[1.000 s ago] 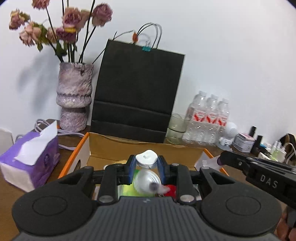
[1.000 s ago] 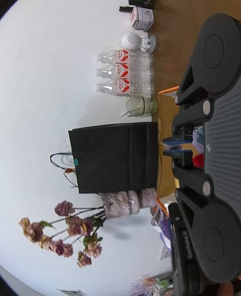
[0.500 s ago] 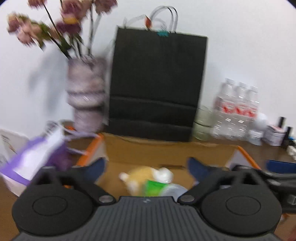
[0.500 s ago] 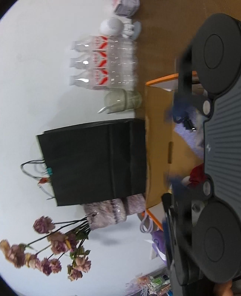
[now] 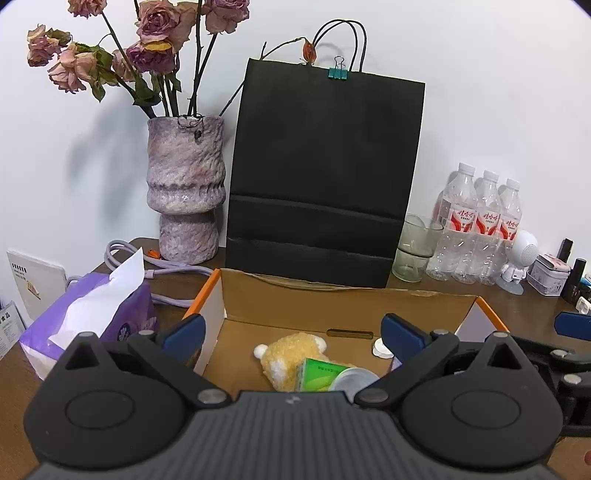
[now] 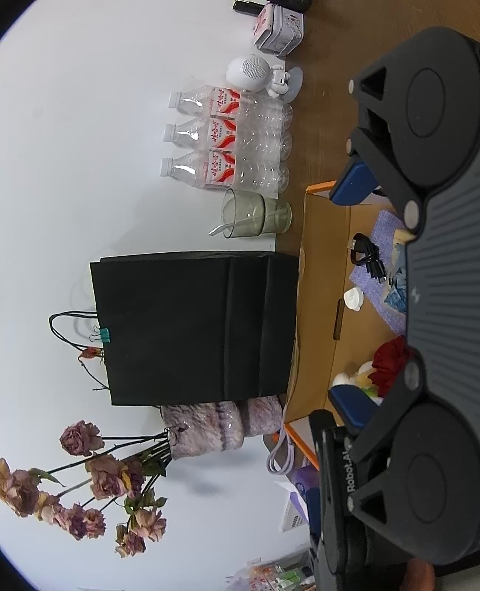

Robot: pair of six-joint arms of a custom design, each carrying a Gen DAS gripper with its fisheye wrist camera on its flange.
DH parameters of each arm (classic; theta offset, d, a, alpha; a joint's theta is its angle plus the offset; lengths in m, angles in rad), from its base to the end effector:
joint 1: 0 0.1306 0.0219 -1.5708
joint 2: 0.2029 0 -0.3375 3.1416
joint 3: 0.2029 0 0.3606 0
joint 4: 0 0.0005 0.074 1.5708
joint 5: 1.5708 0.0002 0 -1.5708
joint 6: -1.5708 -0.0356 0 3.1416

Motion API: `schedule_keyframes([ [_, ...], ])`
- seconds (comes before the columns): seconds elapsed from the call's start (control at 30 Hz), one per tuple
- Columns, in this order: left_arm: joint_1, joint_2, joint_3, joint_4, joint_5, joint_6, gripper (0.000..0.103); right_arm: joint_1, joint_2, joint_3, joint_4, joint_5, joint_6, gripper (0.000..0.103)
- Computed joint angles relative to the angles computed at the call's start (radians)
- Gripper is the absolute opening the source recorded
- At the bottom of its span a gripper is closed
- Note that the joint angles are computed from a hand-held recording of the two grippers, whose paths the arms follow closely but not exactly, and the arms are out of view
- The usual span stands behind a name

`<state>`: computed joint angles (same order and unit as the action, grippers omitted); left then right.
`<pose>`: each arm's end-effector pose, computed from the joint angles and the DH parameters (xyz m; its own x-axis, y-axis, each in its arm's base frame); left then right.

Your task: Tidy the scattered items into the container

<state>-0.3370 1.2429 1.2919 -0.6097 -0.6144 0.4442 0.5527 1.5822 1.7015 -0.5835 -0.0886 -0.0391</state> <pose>0.4098 -0.1224 0.4281 -0.3713 -0.2420 -0.8964 -0.3877 0.9177 -0.0871 0.4663 0.2907 0.4541 -0.4038 -0.2033 -0.8919 -0.5749 0.8148 0.0745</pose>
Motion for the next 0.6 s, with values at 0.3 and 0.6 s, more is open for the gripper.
schedule_keyframes([
  [0.3,-0.051,-0.084,-0.062,0.012,-0.044,-0.016,0.103,-0.002,-0.053,-0.052,0.003,0.009,-0.005,0.103],
  [0.6,-0.173,-0.212,-0.163,-0.027,-0.14,0.01,0.103,0.012,-0.255,-0.281,0.057,0.041,0.031,0.103],
])
